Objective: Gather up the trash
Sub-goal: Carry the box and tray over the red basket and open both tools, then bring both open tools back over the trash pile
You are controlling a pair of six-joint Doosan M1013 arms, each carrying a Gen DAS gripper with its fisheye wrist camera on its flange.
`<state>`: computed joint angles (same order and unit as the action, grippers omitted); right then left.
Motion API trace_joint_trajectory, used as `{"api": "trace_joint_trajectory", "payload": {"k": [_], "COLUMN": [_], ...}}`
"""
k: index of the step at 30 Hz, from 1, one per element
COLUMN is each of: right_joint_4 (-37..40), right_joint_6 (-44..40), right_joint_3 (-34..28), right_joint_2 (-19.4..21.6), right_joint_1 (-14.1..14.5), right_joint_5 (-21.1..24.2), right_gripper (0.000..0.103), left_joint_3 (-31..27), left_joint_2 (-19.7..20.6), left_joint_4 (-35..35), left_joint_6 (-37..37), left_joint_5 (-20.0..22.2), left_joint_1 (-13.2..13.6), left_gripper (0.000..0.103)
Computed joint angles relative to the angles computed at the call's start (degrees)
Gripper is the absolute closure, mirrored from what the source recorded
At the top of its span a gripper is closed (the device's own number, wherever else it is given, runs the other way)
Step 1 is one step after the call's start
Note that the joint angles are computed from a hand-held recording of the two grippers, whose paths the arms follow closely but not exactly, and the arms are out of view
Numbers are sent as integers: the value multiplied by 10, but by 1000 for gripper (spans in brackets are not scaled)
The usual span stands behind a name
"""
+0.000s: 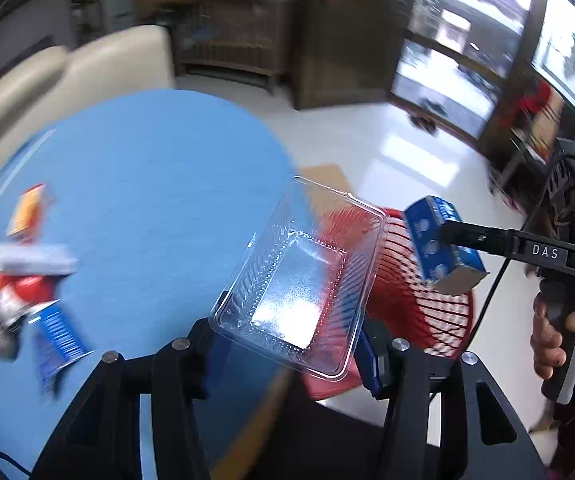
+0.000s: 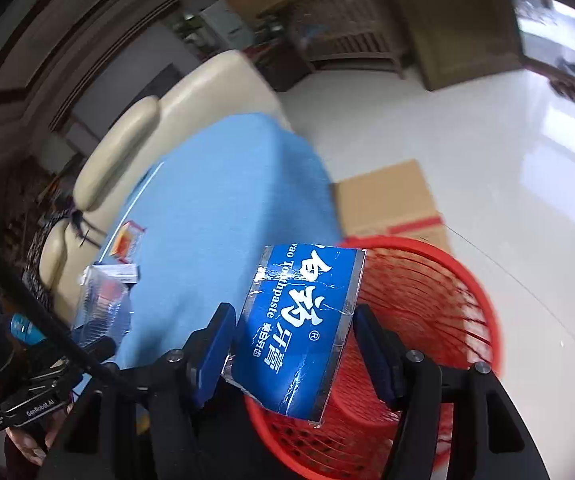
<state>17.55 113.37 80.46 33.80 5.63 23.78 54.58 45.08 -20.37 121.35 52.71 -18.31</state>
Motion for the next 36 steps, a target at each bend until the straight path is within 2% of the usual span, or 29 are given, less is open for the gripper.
{"api": "trace_joint_trajectory", "payload": {"k": [3,6,11,17,24,30,36], "right_joint_4": [26,57,68,66,47,29,19], "right_joint_6": [-11,-22,-20,-27,-43,-65,-87], "right_joint_3": [24,39,55,39,-27,-101,-171], "right_joint_2": [-10,-16,-24,-17,13,45,78], "right_joint_1": [-11,-20,-26,-18,3,25,46], "right_joint_5": [-5,-11,-35,-35,-2,34,69], "right_gripper": [36,32,26,26,26,26,26], "left_joint_3": [-20,-49,-41,-21,5,26,37], "left_joint_2": [15,35,30,14,-9,-22,-29], "left_joint_4": [6,20,29,75,166,221,246], "left_joint_6": [6,2,6,-23,-106,-175,-216], "left_joint_5": [34,69,69,12,-55,-86,-96], "left_joint_1": [-18,-29,-29,-19,3,23,45], "left_gripper": [47,39,38,38,38,38,38]}}
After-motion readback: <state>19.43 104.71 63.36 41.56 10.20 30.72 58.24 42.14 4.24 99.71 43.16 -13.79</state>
